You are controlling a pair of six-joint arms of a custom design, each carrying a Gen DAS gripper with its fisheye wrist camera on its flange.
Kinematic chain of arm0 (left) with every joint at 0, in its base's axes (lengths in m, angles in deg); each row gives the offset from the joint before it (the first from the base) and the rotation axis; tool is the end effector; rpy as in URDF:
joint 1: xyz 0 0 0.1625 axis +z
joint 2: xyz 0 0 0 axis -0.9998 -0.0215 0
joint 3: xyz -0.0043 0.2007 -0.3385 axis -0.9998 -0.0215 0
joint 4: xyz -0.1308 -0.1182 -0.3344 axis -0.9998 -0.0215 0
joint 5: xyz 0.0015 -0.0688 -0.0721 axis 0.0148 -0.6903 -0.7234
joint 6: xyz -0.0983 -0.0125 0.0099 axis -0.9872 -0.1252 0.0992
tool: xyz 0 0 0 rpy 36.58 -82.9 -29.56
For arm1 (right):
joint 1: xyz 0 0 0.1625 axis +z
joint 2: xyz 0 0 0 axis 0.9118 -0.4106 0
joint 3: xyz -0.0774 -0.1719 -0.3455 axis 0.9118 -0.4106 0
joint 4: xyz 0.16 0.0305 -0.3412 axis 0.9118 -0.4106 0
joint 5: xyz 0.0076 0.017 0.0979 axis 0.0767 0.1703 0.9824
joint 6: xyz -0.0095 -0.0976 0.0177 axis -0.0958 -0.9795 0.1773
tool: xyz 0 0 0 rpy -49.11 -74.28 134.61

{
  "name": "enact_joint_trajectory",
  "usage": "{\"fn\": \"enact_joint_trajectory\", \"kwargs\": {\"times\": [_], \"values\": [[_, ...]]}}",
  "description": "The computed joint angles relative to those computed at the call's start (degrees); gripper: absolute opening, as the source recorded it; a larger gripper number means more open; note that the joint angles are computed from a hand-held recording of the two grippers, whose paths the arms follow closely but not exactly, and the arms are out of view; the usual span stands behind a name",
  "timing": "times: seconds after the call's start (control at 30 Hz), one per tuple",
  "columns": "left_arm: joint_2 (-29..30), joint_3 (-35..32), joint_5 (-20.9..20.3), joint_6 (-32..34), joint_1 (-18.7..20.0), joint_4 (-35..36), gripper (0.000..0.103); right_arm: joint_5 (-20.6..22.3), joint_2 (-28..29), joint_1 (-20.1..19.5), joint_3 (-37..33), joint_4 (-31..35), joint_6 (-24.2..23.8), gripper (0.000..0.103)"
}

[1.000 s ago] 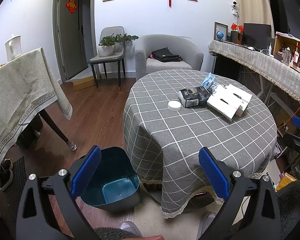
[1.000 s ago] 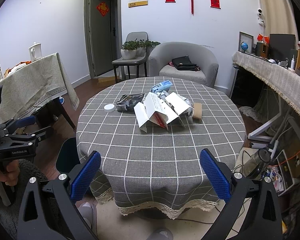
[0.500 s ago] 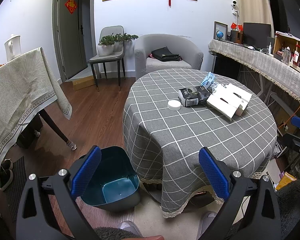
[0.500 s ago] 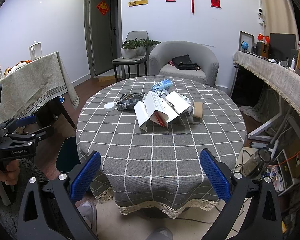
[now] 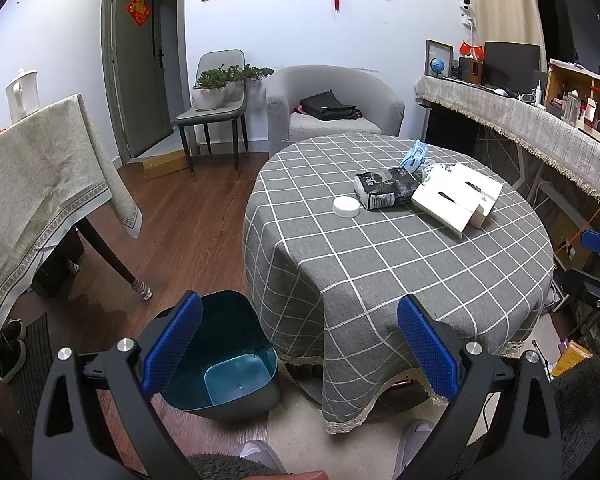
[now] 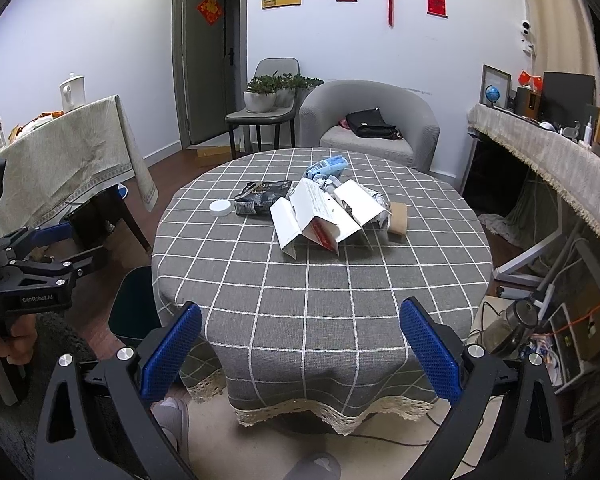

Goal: Collect trash

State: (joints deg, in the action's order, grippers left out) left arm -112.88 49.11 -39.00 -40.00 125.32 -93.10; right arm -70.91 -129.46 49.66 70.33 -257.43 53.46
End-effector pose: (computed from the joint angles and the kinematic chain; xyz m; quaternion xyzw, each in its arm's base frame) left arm -0.3650 -0.5206 0.1998 0.3624 0.8404 -0.3229 0.2413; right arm 0.2622 -0.4253 0.3235 0.1156 -0.8066 0.4445 0.3720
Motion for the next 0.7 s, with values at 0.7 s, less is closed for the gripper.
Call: {"fn": "enact_joint_trajectory", "kwargs": {"times": [0.7], "values": [[-1.19,-1.29,-1.2,-1.56,0.79,2.19,0.1,-0.73,-0.58,0.71,-1.31,3.14,0.87,0.1]]}}
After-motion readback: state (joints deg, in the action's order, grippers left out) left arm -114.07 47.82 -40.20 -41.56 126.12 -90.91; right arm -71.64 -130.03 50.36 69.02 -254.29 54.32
